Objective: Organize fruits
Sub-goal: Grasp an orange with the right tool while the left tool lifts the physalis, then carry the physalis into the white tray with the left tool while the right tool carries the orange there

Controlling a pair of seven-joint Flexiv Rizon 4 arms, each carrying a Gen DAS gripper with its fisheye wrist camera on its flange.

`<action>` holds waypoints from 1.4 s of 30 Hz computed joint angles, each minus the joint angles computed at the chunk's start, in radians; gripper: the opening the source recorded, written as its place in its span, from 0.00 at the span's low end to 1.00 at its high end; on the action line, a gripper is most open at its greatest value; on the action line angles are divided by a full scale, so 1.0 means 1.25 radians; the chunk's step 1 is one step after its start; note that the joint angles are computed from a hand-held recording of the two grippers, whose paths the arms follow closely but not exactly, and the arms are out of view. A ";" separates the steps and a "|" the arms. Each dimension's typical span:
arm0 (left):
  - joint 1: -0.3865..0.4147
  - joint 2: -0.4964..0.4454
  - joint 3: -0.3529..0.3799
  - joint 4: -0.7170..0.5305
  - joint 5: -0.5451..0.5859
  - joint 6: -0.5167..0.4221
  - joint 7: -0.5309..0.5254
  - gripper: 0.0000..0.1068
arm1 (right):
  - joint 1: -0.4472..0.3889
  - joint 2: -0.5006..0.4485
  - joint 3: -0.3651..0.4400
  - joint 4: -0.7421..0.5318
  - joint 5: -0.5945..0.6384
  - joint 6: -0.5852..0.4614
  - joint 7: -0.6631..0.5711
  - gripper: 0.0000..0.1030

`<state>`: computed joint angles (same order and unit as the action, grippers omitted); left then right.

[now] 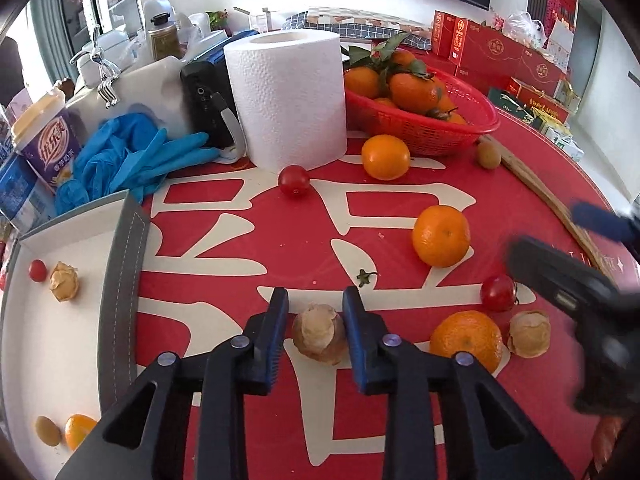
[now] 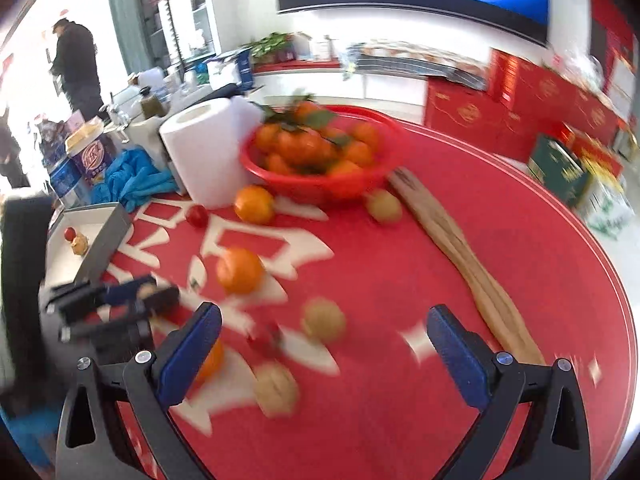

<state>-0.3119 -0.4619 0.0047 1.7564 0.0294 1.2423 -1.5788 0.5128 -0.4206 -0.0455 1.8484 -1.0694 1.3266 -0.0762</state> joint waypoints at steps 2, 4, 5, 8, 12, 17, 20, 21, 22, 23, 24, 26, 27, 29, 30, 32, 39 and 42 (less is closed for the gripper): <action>0.000 0.003 0.004 0.006 0.005 0.006 -0.002 0.35 | -0.021 -0.045 0.048 -0.055 0.094 -0.019 -0.108 1.00; 0.015 0.014 -0.005 0.027 -0.005 0.019 0.011 0.37 | -0.038 -0.088 0.096 -0.109 0.195 -0.037 -0.221 0.92; 0.020 0.015 -0.010 0.032 -0.012 0.023 0.015 0.38 | -0.043 -0.105 0.119 -0.134 0.237 -0.056 -0.271 0.87; 0.022 0.016 -0.011 0.037 -0.018 0.030 0.022 0.38 | -0.030 -0.137 0.137 -0.183 0.308 -0.108 -0.359 0.67; 0.025 0.024 -0.020 0.054 -0.026 0.047 0.043 0.21 | 0.033 -0.120 0.069 -0.168 0.295 -0.115 -0.357 0.35; 0.051 0.052 -0.050 0.096 -0.069 0.066 0.072 0.21 | 0.048 -0.067 0.022 -0.078 0.299 0.008 -0.281 0.35; 0.076 0.081 -0.079 0.134 -0.112 0.100 0.111 0.21 | 0.054 -0.034 0.009 -0.034 0.305 0.062 -0.258 0.35; 0.075 0.088 -0.078 0.139 -0.118 0.106 0.116 0.21 | 0.063 -0.023 -0.002 -0.021 0.297 0.073 -0.245 0.35; 0.079 0.102 -0.082 0.155 -0.126 0.121 0.127 0.21 | 0.069 -0.018 -0.007 -0.015 0.292 0.079 -0.236 0.36; 0.076 0.111 -0.080 0.163 -0.130 0.130 0.131 0.21 | 0.073 -0.009 -0.011 -0.005 0.287 0.085 -0.228 0.36; 0.075 0.116 -0.078 0.169 -0.133 0.135 0.134 0.21 | 0.075 -0.001 -0.013 0.006 0.284 0.097 -0.219 0.36; 0.082 0.136 -0.083 0.192 -0.150 0.147 0.149 0.21 | 0.072 0.009 -0.006 0.021 0.291 0.113 -0.211 0.36; 0.080 0.142 -0.077 0.198 -0.151 0.150 0.147 0.21 | 0.074 0.016 -0.006 0.033 0.294 0.123 -0.202 0.36; 0.072 0.156 -0.059 0.212 -0.142 0.164 0.136 0.21 | 0.083 0.025 -0.012 0.049 0.292 0.131 -0.185 0.36; 0.065 0.160 -0.046 0.216 -0.131 0.172 0.124 0.21 | 0.089 0.028 -0.016 0.051 0.289 0.124 -0.177 0.36; 0.050 0.170 -0.014 0.226 -0.099 0.185 0.089 0.21 | 0.102 0.042 -0.024 0.064 0.266 0.094 -0.152 0.36; 0.087 0.205 -0.004 0.275 -0.099 0.205 0.074 0.21 | 0.081 0.058 0.000 0.092 0.207 0.081 -0.080 0.36; 0.107 0.217 -0.009 0.293 -0.110 0.216 0.078 0.21 | 0.073 0.056 0.017 0.085 0.197 0.066 -0.073 0.36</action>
